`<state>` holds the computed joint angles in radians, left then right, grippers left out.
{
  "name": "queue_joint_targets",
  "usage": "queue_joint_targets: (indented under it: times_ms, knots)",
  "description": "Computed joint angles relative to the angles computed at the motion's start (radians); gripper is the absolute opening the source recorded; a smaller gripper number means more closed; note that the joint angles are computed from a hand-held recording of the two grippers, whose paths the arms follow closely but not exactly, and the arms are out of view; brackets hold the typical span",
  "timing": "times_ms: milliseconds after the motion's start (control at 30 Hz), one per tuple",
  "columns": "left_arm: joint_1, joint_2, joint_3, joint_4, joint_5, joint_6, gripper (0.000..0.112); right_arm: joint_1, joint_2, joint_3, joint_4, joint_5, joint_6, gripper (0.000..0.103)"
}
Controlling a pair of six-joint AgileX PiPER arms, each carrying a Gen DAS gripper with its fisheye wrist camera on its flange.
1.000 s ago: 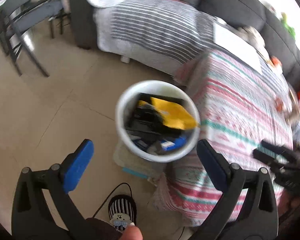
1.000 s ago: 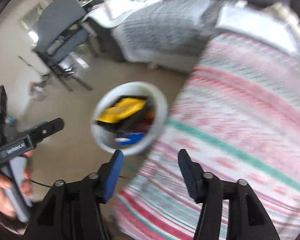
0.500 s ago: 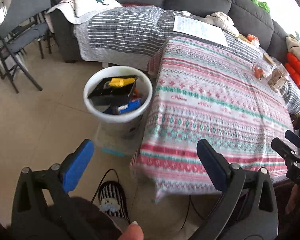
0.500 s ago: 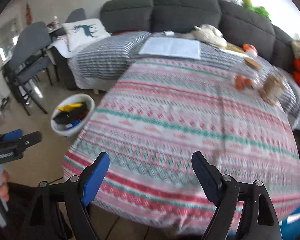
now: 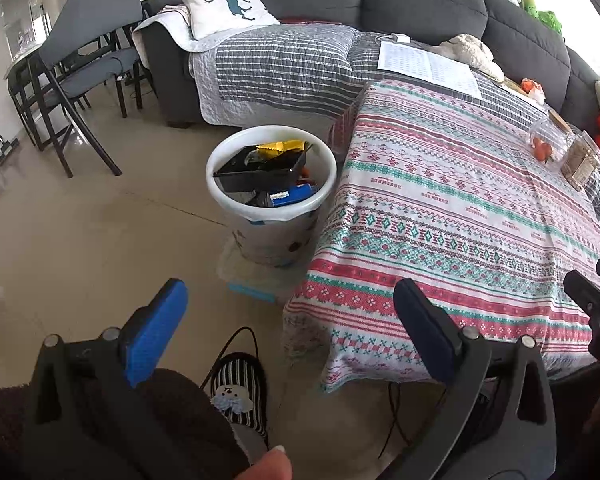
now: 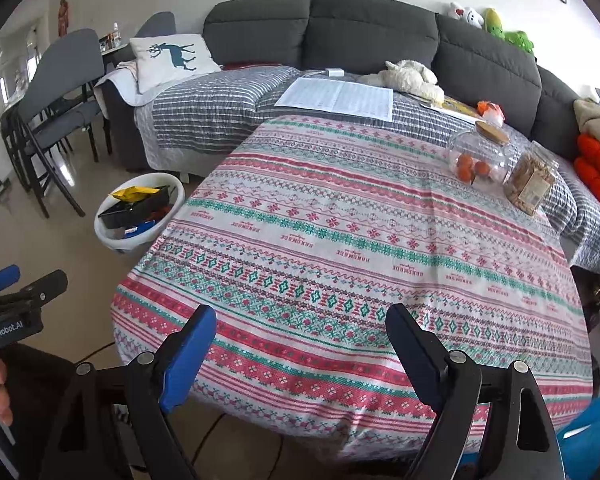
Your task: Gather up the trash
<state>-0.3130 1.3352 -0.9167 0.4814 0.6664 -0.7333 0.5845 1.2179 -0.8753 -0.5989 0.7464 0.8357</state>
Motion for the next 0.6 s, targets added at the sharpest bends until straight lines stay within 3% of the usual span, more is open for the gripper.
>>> queue_joint_targets:
  times_ms: [600]
  knots:
    - [-0.009,-0.015,0.007,-0.004,-0.014,0.005,0.102,-0.001,0.040,-0.014,0.015,-0.010,0.000,0.088]
